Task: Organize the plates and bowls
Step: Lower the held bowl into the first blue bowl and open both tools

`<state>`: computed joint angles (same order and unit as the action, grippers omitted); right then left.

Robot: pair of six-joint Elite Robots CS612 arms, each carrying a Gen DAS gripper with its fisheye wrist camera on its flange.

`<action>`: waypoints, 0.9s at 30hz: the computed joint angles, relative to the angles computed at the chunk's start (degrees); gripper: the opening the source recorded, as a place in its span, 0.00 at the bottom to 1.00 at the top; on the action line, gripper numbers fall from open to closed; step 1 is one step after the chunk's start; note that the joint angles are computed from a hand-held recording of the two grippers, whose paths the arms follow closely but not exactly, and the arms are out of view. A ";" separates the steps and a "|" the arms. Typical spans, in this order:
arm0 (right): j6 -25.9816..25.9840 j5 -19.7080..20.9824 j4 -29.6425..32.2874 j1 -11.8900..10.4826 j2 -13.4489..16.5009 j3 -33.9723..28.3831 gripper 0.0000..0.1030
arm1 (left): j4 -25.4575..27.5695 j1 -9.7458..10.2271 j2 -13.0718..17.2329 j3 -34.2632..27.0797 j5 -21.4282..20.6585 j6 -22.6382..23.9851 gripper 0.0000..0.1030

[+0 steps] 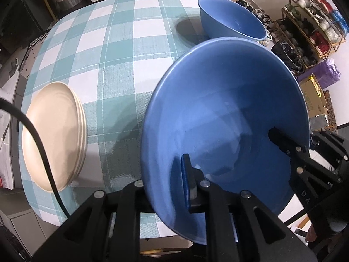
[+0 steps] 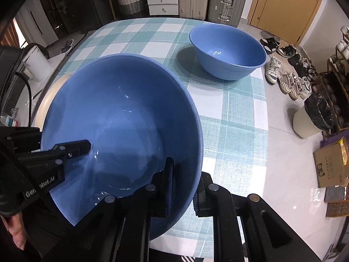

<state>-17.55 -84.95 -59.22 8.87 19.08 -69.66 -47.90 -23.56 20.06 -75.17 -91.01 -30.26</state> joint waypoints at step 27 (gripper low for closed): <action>-3.62 -6.50 -1.63 1.25 2.17 -1.67 0.18 | 0.92 0.31 -1.13 0.56 1.32 -0.59 0.23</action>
